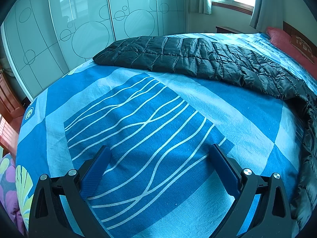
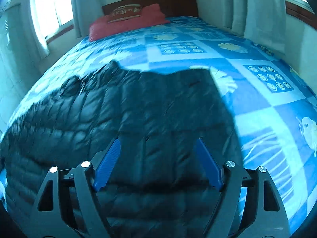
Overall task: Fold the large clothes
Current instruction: 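Open the right tool to release the sleeve onto the jacket, then reach the left tool to the other sleeve cuff and grasp it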
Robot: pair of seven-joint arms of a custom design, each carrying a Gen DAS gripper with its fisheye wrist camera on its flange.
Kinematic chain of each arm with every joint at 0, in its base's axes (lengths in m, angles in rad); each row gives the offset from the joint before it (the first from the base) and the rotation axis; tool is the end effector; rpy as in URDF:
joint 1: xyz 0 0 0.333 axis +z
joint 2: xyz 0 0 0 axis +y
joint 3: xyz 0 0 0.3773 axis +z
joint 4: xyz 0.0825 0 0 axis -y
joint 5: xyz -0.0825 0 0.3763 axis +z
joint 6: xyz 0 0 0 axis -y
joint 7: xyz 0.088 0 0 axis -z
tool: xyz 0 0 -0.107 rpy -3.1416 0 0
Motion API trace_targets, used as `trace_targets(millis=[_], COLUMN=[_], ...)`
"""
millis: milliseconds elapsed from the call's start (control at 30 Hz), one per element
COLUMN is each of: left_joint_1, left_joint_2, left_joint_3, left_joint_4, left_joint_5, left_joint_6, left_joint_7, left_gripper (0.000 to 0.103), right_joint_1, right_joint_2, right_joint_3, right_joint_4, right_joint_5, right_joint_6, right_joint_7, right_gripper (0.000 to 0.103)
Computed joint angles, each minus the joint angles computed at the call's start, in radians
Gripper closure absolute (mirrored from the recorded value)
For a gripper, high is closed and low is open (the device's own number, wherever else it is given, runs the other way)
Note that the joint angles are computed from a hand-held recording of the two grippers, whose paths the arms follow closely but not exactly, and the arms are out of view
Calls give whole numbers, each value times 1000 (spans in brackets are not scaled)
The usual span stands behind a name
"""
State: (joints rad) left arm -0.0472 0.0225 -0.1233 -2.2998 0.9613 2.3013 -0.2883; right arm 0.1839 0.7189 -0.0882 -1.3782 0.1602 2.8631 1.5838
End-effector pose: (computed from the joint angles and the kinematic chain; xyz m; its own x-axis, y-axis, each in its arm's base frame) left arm 0.5096 -0.0701 0.4095 0.8561 -0.5146 -0.0485 -0.4230 -0.6437 -0.6377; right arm 0.8092 0.0923 0.4301 0.0277 -0.9956 -0.0896 -0.7220 0.0420 -0.6906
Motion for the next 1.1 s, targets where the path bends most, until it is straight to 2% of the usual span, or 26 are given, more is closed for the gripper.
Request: trace_targets(millis=[67,133,400,533,633,733,767,800,967,1100], left_joint_1=[0,1,5,21,44,92,121,144,254,331], left_joint_2=[0,-2,-6,-24,-53,-99,-114,-121,-110,-63], left_joint_3=[0,1,4,13,25,44,56,65,105,160], left_joint_4=[0,-3,-5,-27,-61,-114,-133,-142,-128,-71], left_joint_5=[1,2,-13,-23,-20,81,149,177,364,631], left_joint_6=[-1,5,22,84,170,308,372,404,499,598], left_joint_7=[0,-2,9,10,12,-85,-159,-199,-391,-642], left_gripper=[4,4,4,4,4,5,5,5,5,6], right_joint_1=[26,47,38,28,24,28,31,31,36,41], right_joint_2=[25,50,63,58,54,52,51,52,53,53], right_joint_3=[-30,-62,-52,-36,-27,-30,-33,-34,-42,-47], right_joint_4=[26,44,42,28,18,13,11,12,13,10], right_joint_5=[-17,-49,-71,-59,-50,-45,-44,-43,-45,-47], right_joint_6=[-34,-31,-7,13,24,29,31,30,33,38], right_joint_7=[30,54,65,51,37,33,33,31,30,33], right_gripper=[25,24,20,19,17,16,16,16,16,16])
